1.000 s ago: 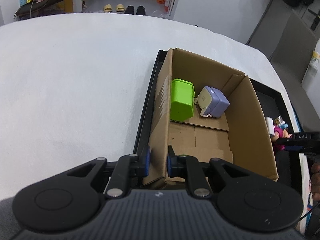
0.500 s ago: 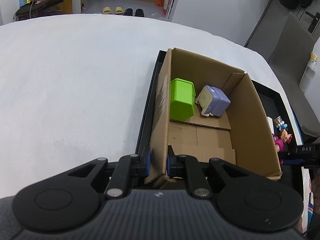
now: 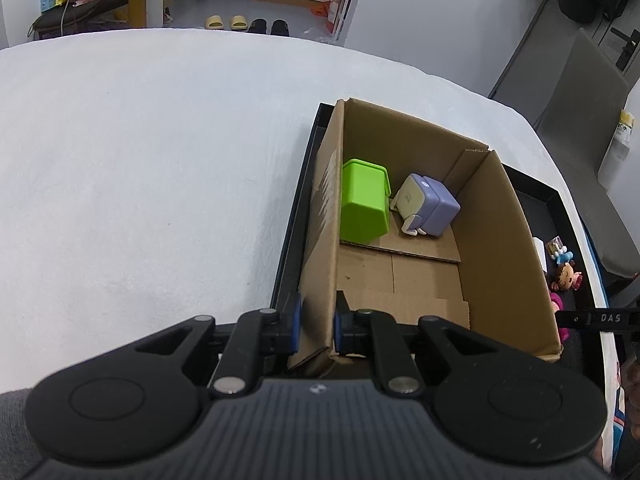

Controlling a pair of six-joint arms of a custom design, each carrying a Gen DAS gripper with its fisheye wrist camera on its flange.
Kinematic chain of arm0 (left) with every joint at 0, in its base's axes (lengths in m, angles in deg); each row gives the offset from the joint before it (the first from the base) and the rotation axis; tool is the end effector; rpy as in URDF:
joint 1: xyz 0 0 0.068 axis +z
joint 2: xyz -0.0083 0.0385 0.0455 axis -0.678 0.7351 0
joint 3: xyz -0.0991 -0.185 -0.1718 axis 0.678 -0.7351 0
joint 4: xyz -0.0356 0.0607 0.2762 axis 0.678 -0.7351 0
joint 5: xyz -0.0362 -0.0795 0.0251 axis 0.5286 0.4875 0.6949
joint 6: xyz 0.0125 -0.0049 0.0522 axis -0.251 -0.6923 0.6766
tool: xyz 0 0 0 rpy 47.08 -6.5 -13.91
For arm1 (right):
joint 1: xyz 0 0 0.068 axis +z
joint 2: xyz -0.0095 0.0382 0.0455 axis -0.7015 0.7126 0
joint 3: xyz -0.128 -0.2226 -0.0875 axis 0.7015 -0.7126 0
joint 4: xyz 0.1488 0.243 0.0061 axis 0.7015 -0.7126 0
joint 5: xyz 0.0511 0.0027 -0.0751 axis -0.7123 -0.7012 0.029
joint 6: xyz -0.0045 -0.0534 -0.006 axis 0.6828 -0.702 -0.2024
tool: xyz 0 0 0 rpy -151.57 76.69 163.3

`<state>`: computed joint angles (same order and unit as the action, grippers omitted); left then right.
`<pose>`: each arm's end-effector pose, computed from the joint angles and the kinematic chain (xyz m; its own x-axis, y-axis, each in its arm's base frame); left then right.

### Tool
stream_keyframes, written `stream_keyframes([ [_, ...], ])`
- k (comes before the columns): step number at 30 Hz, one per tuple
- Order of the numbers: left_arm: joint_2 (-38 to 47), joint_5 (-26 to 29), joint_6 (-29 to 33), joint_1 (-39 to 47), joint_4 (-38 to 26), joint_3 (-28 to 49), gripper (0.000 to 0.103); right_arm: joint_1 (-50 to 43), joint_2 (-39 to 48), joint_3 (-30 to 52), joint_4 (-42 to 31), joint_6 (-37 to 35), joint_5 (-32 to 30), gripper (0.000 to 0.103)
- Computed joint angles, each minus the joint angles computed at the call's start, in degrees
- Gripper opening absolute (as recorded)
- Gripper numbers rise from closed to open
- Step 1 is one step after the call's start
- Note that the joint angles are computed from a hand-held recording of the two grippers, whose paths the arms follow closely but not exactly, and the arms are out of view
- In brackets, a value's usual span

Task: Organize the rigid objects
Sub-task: 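Close the right gripper on the pink dinosaur figure and lift it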

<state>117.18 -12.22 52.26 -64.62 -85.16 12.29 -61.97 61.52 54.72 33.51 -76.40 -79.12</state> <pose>0.2597 -0.1097 0.1923 -0.8316 0.1571 -0.5327 0.3045 0.9311 -0.2008 0.1402 -0.0436 0.1633 -0.8088 0.4154 -0.4163 0.4234 0.9026 0.0779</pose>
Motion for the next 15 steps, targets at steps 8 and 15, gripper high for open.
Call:
stream_keyframes([
  [8, -0.6, -0.1, -0.8, 0.0, 0.5, -0.5, 0.014, 7.1, 1.1, -0.3, 2.7, -4.2, 5.0, 0.062],
  [15, -0.9, -0.2, -1.8, 0.1, 0.8, -0.8, 0.015, 15.4, 0.8, -2.4, 4.9, -4.8, 13.2, 0.061],
])
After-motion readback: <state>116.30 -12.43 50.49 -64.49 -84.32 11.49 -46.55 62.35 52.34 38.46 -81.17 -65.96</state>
